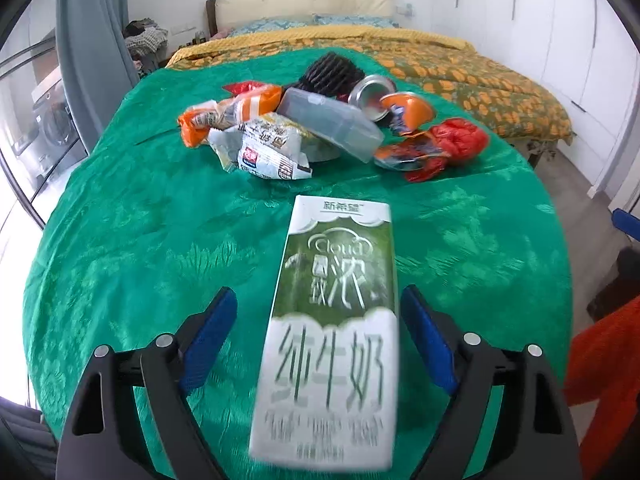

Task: Collect trash
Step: 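Grasp the red plastic bag with the right tool while the left tool holds the carton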

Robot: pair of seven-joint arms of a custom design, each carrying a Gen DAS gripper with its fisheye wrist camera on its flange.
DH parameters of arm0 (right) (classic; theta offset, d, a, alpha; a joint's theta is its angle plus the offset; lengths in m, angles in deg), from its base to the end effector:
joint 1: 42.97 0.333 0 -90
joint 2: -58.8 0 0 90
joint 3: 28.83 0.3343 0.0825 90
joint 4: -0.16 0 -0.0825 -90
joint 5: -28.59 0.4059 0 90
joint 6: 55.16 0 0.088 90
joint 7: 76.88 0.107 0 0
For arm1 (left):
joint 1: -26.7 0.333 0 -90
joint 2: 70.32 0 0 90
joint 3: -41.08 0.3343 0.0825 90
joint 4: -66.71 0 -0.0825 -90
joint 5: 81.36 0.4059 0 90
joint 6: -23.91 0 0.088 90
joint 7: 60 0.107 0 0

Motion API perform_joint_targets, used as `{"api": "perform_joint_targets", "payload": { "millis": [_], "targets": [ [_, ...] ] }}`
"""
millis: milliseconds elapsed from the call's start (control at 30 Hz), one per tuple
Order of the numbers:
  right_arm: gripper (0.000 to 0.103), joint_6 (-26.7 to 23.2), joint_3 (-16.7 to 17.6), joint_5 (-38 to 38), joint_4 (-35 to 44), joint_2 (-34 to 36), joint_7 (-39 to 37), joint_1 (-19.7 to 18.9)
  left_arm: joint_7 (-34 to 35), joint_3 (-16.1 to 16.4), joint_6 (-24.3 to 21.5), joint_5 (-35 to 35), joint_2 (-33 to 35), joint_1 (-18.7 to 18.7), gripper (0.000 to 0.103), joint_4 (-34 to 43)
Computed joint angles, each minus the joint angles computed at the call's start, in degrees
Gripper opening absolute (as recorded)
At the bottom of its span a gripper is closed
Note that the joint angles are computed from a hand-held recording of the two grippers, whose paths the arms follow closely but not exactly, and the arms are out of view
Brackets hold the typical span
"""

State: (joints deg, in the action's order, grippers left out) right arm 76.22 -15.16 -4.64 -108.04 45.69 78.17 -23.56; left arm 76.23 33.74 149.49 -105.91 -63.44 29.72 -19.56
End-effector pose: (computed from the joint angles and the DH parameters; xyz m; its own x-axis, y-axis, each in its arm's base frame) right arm 0.4613 0.3049 0.6896 -0.2174 -0.9616 -0.1675 -0.6302 0.2694 -0.7282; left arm 0.6607 -0.0590 0.6760 -0.6498 -0.7584 -0.0506 -0.5604 0.5230 -0.6422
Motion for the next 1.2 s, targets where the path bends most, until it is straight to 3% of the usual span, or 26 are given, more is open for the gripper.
{"api": "perform_joint_targets", "payload": {
  "millis": [133,200,333,467,533,600,667,900,1033,1133,1200],
  "targets": [
    [0.098,0.6,-3.3,4.2,2.8,3.9,-11.7,0.0,-4.1,-0.3,-0.9,3.6,2.8,-0.9,0.089,3.2],
    [0.098,5.1,-5.6,7.1,3.9,5.8,-18.4,-0.7,-5.8,-0.3,-2.3,3.8,3.8,-0.6,0.092,4.6],
    [0.098,11.3,-9.8,20.2,10.0,11.8,-33.3,-2.7,-7.0,-0.6,-3.3,4.0,4.5,-0.1,0.095,5.5],
    [0.098,12.0,-10.9,34.9,16.9,17.9,-44.7,-5.0,-7.7,-0.8,-3.1,5.0,4.7,-0.1,0.097,5.7],
    [0.098,11.2,-10.6,39.8,20.6,21.2,-48.2,-6.0,-7.8,-0.9,-3.3,5.0,4.7,-0.1,0.097,5.7],
    [0.094,9.2,-9.0,50.0,23.5,23.8,-56.1,-8.1,-7.9,-0.9,-3.3,5.0,4.7,-0.1,0.097,5.7],
    [0.083,5.3,-7.6,55.9,25.2,24.9,-63.0,-9.1,-7.9,-1.0,-3.3,5.0,4.7,0.0,0.097,5.7],
    [0.083,-4.7,-6.5,67.5,16.5,16.0,-77.6,-6.5,-8.3,-1.0,-3.1,5.4,5.0,-0.2,0.097,6.2],
    [0.086,-5.1,-7.0,64.0,11.7,10.7,-76.1,-3.0,-8.3,-1.1,-3.0,5.5,4.9,-0.2,0.097,6.0],
    [0.088,-3.2,-7.2,50.0,13.3,11.2,-61.3,-2.3,-7.7,-1.1,-4.5,4.8,5.3,0.2,0.097,6.9],
    [0.088,-7.6,-7.3,38.1,18.7,14.3,-50.7,-1.8,-7.6,-1.1,-8.4,4.3,6.7,0.7,0.097,10.1]
  ]
}}
